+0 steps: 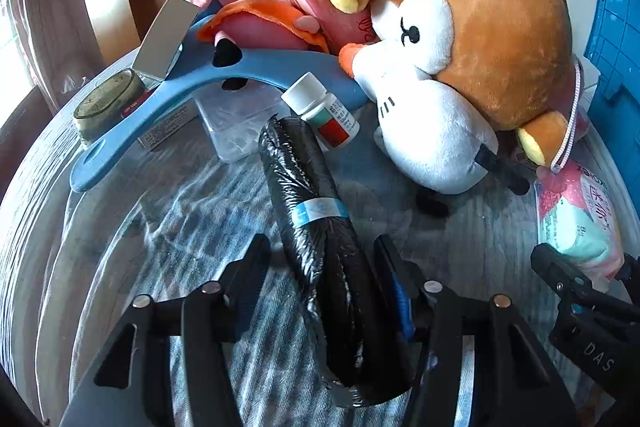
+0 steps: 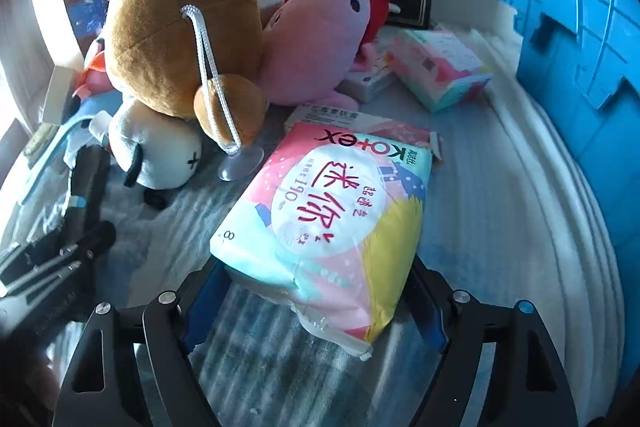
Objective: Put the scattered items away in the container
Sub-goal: 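Grasp the black rolled bag with the left gripper while the right grasps the pink Kotex packet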
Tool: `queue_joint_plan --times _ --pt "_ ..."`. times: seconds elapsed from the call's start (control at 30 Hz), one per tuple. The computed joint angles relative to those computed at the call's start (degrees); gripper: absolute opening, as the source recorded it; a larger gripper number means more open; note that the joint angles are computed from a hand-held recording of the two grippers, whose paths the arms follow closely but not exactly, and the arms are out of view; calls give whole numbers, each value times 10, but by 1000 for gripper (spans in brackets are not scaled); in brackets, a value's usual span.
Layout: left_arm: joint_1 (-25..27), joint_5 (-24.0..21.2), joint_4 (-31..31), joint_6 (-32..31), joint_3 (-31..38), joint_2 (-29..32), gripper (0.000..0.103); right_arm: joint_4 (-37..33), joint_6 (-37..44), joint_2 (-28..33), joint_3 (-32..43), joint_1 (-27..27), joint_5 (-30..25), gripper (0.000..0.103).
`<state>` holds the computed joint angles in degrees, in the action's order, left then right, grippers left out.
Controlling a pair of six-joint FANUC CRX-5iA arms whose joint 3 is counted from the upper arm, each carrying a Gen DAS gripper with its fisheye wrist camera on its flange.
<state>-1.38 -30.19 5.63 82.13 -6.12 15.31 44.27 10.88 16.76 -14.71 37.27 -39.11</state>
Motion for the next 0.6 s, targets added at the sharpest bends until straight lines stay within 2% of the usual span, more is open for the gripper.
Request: queue_joint_plan --times 0.07,0.1,0.13,0.2,0.27,0.3,0.4,0.53,0.6 --pt "8 -2 19 -6 -1 3 71 -10 13 4 6 -1 4 93" --pt "7 -4 22 -12 0 6 74 -20 26 6 10 -3 9 96" --pt "2 -10 0 3 10 9 80 -35 47 11 19 -3 9 103" --pt "-4 -19 -30 31 23 13 84 -41 63 25 38 3 -19 103" --pt "4 -27 -15 36 25 18 98 -37 49 21 31 -1 -6 103" --pt "5 -33 -15 38 29 21 102 -32 35 15 21 -5 9 103" --pt "1 -41 -29 50 38 23 103 -24 15 11 13 -8 22 103" --pt "1 -39 -31 53 34 20 103 -27 23 18 22 -7 11 103" --pt "-5 -45 -32 52 40 21 93 -23 8 21 26 -5 -1 103"
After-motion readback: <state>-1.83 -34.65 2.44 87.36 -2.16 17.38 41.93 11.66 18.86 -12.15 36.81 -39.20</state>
